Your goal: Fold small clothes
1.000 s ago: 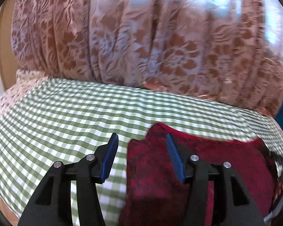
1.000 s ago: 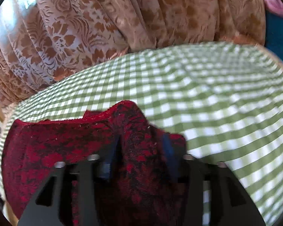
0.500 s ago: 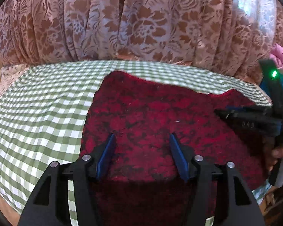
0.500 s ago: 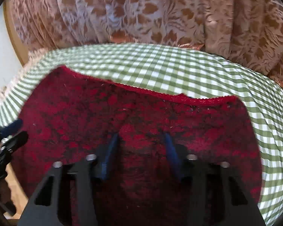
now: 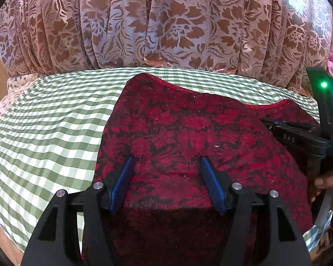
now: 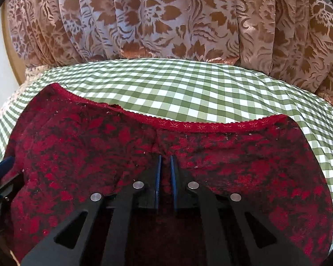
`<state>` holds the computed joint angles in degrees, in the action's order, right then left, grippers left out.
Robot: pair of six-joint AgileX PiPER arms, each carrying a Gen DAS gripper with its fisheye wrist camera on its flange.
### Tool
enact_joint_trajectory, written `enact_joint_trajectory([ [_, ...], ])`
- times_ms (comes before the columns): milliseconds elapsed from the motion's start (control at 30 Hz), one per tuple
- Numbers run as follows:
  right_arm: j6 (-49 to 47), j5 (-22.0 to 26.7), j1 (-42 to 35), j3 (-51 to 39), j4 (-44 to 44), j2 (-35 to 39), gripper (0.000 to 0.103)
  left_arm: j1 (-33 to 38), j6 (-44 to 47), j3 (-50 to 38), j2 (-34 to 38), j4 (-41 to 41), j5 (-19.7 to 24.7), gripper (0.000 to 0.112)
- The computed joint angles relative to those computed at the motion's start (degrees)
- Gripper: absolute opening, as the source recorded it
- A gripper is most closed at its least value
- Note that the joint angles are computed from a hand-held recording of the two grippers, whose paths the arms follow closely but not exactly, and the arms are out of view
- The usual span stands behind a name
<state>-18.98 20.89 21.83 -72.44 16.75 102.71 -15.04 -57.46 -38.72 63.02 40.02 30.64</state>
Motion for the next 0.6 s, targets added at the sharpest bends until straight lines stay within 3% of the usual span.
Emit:
enact_joint_trajectory([
  [133, -10.7, 1.8, -2.6, 2.4, 13.4, -2.5, 0.009, -0.4, 2.2, -1.5, -0.3, -2.7, 2.6, 0.066],
  [200, -16.0, 7.6, -5.8, 1.0, 21.5, -2.9, 0.012, -0.7, 3.3, -2.4, -0.7, -3.9, 4.1, 0.068],
  [233, -17.8, 10.9, -7.6, 0.1, 24.9, -3.0, 0.018, -0.9, 3.5, -2.8, -1.0, -4.3, 4.9, 0.069],
  [300, -21.7, 18.7, -12.1, -0.6, 32.7, -3.8, 0.040, -1.6, 3.6, -3.7, -1.9, -4.6, 6.6, 0.070],
  [333, -23.6, 20.5, -14.0, 0.2, 35.8, -5.1, 0.062, -2.5, 2.6, -3.8, -2.7, -3.6, 7.5, 0.072],
  [367, -25.0, 20.4, -15.3, 1.6, 37.6, -6.7, 0.075, -3.5, 1.5, -3.8, -3.4, -2.7, 8.5, 0.072],
  [433, -28.3, 20.9, -19.0, 4.5, 40.7, -10.5, 0.080, -4.1, 1.7, -3.7, -4.7, -3.1, 8.8, 0.072],
  [500, -30.9, 26.0, -24.8, 5.2, 43.6, -11.9, 0.080, -4.5, 2.6, -3.4, -5.9, -3.9, 8.6, 0.072],
  [600, -31.7, 28.6, -32.3, 6.4, 43.0, -13.1, 0.084, -5.5, 3.5, -2.9, -6.7, -4.9, 7.8, 0.072],
])
